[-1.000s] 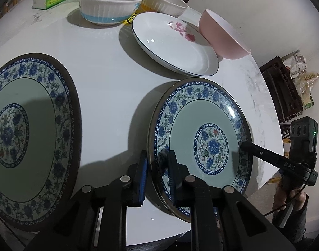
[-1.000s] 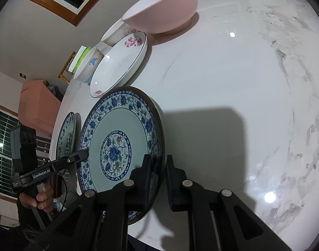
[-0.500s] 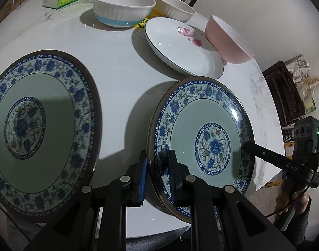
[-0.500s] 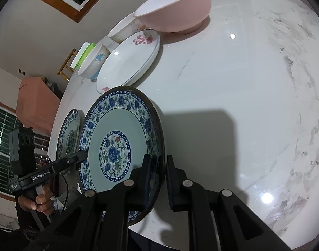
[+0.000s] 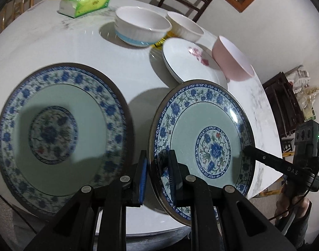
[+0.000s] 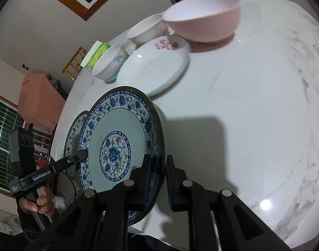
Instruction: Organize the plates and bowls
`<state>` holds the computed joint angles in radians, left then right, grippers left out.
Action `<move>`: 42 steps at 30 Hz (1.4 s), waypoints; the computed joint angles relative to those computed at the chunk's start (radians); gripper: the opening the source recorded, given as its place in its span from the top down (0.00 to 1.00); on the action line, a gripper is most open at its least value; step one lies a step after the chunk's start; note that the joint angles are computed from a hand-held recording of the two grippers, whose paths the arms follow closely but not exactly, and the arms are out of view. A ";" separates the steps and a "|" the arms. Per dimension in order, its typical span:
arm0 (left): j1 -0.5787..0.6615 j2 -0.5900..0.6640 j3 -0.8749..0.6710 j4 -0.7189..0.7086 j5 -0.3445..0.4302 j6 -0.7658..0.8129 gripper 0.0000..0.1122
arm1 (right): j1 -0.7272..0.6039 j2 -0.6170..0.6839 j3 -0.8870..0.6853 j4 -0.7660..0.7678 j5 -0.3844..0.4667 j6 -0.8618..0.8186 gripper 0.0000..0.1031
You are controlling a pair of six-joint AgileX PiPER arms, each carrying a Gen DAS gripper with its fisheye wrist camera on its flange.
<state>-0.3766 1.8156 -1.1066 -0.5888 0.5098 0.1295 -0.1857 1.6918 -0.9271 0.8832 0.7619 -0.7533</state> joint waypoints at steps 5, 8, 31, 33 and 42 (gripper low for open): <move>0.052 -0.048 0.028 0.001 -0.003 0.020 0.87 | 0.079 0.000 -0.043 -0.009 -0.011 0.047 0.87; 0.087 -0.075 0.042 0.010 -0.006 0.023 0.86 | 0.135 0.006 -0.074 -0.022 -0.021 0.084 0.87; 0.432 -0.183 0.149 -0.030 0.029 0.213 0.86 | 0.476 0.225 -0.384 -0.122 -0.045 0.369 0.86; 0.453 -0.171 0.149 -0.035 0.032 0.226 0.86 | 0.490 0.255 -0.409 -0.129 -0.041 0.386 0.86; 0.488 -0.102 0.134 -0.070 0.041 0.277 0.86 | 0.514 0.307 -0.455 -0.172 -0.031 0.451 0.86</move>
<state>0.1118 1.7134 -0.9726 -0.6588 0.5506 0.4060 0.3286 1.9988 -1.3823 0.7114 0.7304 -0.3019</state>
